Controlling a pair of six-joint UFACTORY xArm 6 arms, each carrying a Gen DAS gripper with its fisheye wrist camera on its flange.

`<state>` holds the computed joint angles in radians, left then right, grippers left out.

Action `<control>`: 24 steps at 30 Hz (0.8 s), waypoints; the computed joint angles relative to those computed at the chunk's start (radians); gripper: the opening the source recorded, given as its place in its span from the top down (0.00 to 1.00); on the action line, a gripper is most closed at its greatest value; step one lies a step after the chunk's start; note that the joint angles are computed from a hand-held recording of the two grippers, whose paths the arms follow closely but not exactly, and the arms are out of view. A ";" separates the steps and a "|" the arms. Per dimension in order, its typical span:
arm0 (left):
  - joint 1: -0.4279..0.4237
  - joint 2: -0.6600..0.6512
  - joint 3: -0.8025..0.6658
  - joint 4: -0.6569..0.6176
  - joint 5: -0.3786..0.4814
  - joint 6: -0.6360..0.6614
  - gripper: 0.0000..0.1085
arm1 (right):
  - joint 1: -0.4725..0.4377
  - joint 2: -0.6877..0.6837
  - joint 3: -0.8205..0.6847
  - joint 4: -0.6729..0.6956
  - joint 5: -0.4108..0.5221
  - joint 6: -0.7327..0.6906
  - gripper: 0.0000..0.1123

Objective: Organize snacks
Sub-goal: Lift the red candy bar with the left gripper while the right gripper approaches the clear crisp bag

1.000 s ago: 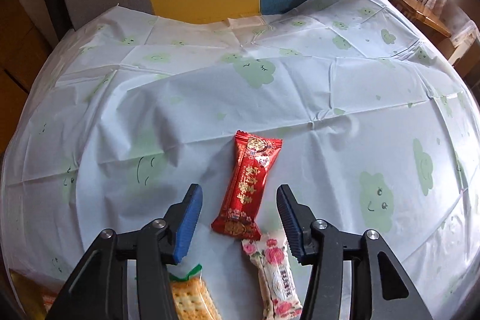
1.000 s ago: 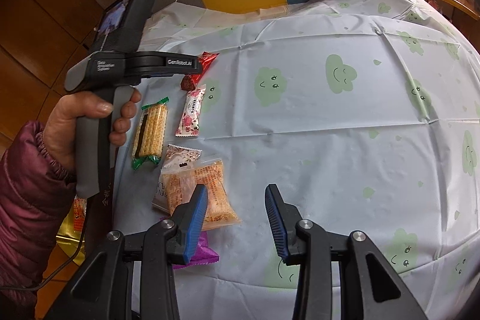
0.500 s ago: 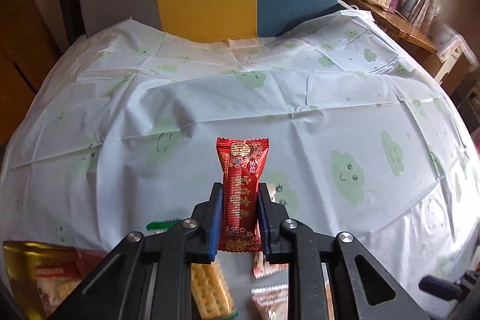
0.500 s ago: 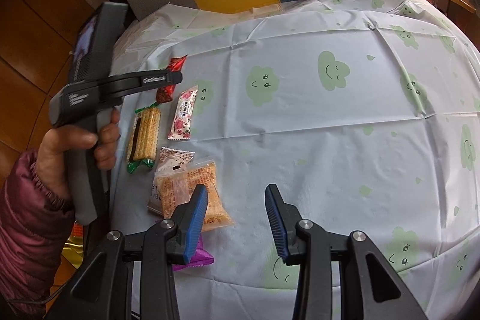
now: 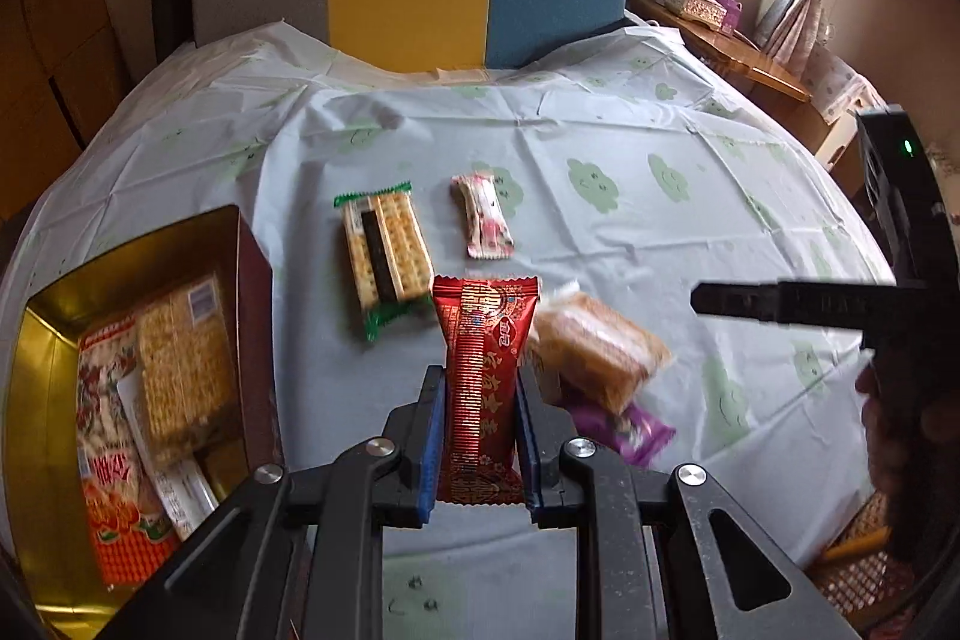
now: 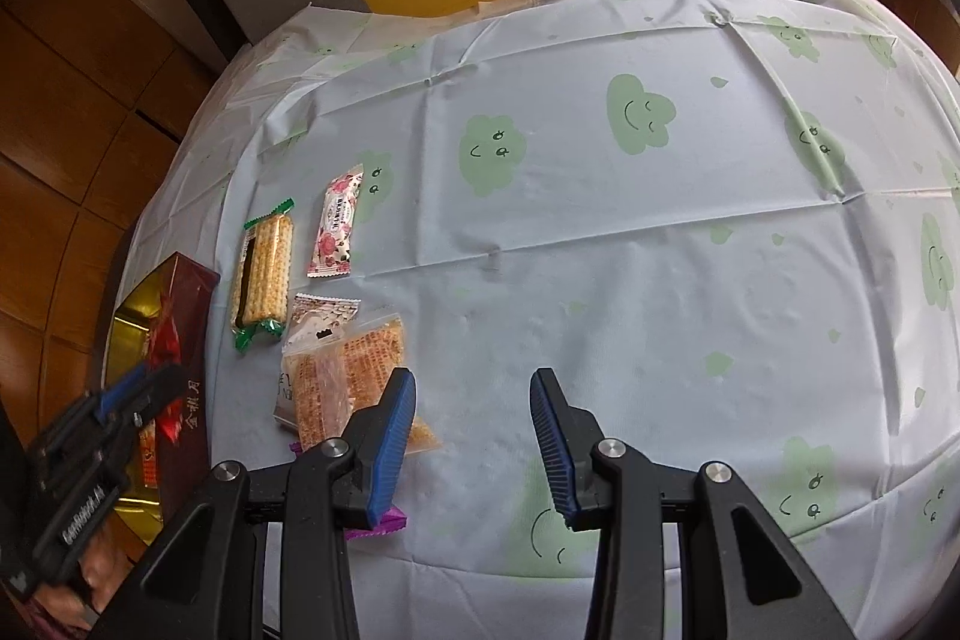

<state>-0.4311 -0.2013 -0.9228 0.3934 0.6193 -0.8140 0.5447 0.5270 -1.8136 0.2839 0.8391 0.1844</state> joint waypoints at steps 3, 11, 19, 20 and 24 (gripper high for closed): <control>-0.038 -0.038 0.069 -0.031 0.008 0.007 0.80 | 0.002 0.009 -0.009 0.053 0.014 -0.042 0.58; -0.085 -0.067 0.179 -0.088 -0.024 -0.014 0.80 | 0.014 0.039 -0.042 0.098 0.051 -0.095 0.47; -0.097 -0.077 0.238 0.025 -0.097 -0.093 0.80 | 0.050 0.072 -0.090 0.052 0.064 -0.166 0.37; -0.101 -0.080 0.242 0.041 -0.097 -0.105 0.80 | 0.053 0.077 -0.096 0.044 0.067 -0.170 0.36; -0.098 -0.088 0.256 0.041 -0.113 -0.112 0.79 | 0.068 0.089 -0.113 -0.001 0.058 -0.204 0.33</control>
<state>-0.5287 -0.2893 -0.6663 0.4343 0.5063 -0.9260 0.6128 0.6157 -1.9265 0.2831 0.8967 -0.0196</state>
